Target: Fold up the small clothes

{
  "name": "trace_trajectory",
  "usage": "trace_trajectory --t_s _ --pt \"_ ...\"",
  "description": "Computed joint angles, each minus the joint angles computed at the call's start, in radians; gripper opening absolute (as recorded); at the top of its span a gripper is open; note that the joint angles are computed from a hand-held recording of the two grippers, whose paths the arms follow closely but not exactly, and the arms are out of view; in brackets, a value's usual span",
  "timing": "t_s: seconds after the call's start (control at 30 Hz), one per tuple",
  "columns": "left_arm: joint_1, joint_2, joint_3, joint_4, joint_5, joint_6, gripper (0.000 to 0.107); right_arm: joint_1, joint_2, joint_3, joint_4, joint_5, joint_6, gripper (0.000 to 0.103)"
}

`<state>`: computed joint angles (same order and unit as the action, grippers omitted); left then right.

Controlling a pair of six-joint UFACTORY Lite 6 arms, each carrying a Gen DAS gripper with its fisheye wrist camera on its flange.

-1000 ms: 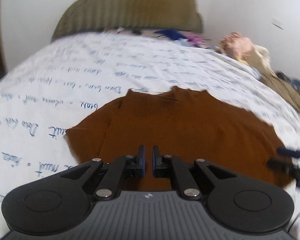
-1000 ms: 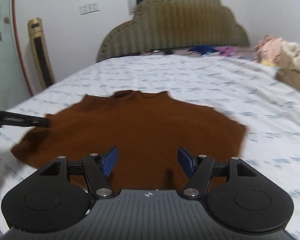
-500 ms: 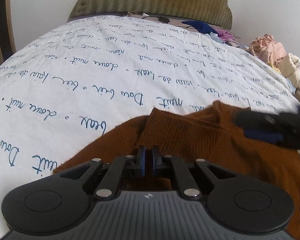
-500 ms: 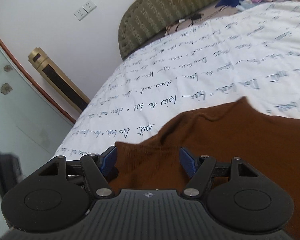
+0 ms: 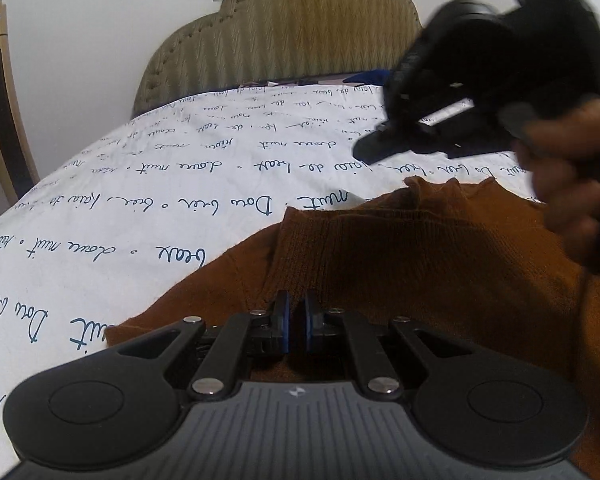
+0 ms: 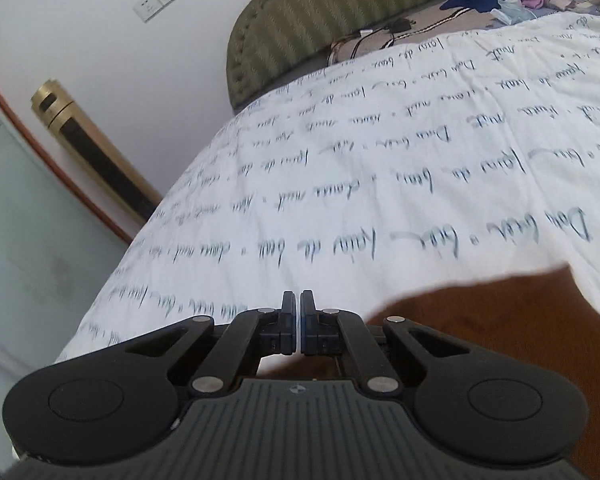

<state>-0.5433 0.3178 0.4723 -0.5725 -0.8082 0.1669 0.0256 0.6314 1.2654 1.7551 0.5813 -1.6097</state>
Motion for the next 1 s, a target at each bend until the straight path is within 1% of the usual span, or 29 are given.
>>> trace_trajectory --t_s 0.03,0.1,0.13,0.17,0.2,0.23,0.27,0.33,0.4,0.47,0.5,0.53,0.57,0.6,0.63,0.7,0.8,0.87,0.9,0.93,0.97,1.0 --pt "-0.005 -0.012 -0.023 0.012 -0.011 -0.024 0.007 0.011 0.011 0.016 0.029 -0.021 -0.009 0.008" --pt "0.035 -0.023 -0.040 0.094 -0.008 -0.094 0.007 0.011 0.011 0.011 0.079 -0.022 -0.014 0.019" --pt "0.061 -0.032 -0.050 0.147 -0.006 -0.138 0.007 -0.004 0.001 -0.008 0.081 0.005 -0.012 0.034" --pt "0.089 -0.037 -0.057 0.199 -0.004 -0.180 0.007 -0.024 -0.024 -0.047 0.084 0.045 -0.024 0.046" --pt "0.114 -0.043 -0.064 0.248 -0.001 -0.222 0.007 -0.050 -0.062 -0.106 0.110 0.081 -0.071 0.067" --pt "0.135 -0.047 -0.068 0.290 0.001 -0.257 0.007 -0.066 -0.106 -0.168 0.149 0.090 -0.136 0.072" --pt "0.150 -0.049 -0.071 0.319 0.003 -0.283 0.007 -0.075 -0.149 -0.216 0.161 0.077 -0.185 0.071" --pt "0.185 -0.041 -0.062 0.370 0.007 -0.309 0.008 -0.093 -0.199 -0.268 0.119 0.061 -0.229 0.070" --pt "0.175 -0.043 -0.065 0.355 0.005 -0.301 0.008 -0.100 -0.198 -0.265 0.021 0.058 -0.172 0.069" --pt "0.167 -0.038 -0.066 0.340 -0.003 -0.289 0.008 -0.080 -0.163 -0.235 -0.022 0.051 -0.135 0.058" --pt "0.162 -0.041 -0.068 0.333 -0.004 -0.285 0.008 -0.060 -0.138 -0.211 -0.030 0.036 -0.119 0.045" --pt "0.163 -0.040 -0.070 0.335 -0.007 -0.287 0.008 -0.034 -0.113 -0.187 -0.036 0.017 -0.103 0.029" --pt "0.165 -0.040 -0.073 0.339 -0.012 -0.292 0.008 -0.008 -0.085 -0.157 -0.041 -0.008 -0.084 0.022" --pt "0.167 -0.040 -0.074 0.344 -0.014 -0.296 0.008 0.019 -0.067 -0.139 -0.014 -0.041 -0.093 0.010" --pt "0.168 -0.040 -0.076 0.347 -0.015 -0.300 0.008 0.041 -0.057 -0.125 0.028 -0.068 -0.119 0.010" --pt "0.170 -0.039 -0.072 0.350 -0.012 -0.301 0.008 0.052 -0.037 -0.085 0.053 -0.056 -0.104 0.010" --pt "0.165 -0.037 -0.069 0.340 -0.013 -0.292 0.008 0.048 0.004 0.009 0.015 -0.024 0.026 0.010" --pt "0.167 -0.037 -0.071 0.347 -0.017 -0.297 0.008 0.062 0.054 0.105 -0.082 -0.056 0.143 0.013" --pt "0.174 -0.039 -0.075 0.359 -0.019 -0.307 0.009 0.073 0.087 0.152 -0.121 -0.079 0.190 0.019" --pt "0.182 -0.041 -0.078 0.374 -0.020 -0.318 0.009 0.082 0.105 0.171 -0.119 -0.111 0.197 0.028" --pt "0.195 -0.040 -0.079 0.397 -0.022 -0.334 0.009 0.084 0.108 0.168 -0.074 -0.141 0.163 0.033" --pt "0.205 -0.040 -0.080 0.415 -0.023 -0.348 0.009 0.079 0.095 0.145 0.012 -0.159 0.087 0.040"
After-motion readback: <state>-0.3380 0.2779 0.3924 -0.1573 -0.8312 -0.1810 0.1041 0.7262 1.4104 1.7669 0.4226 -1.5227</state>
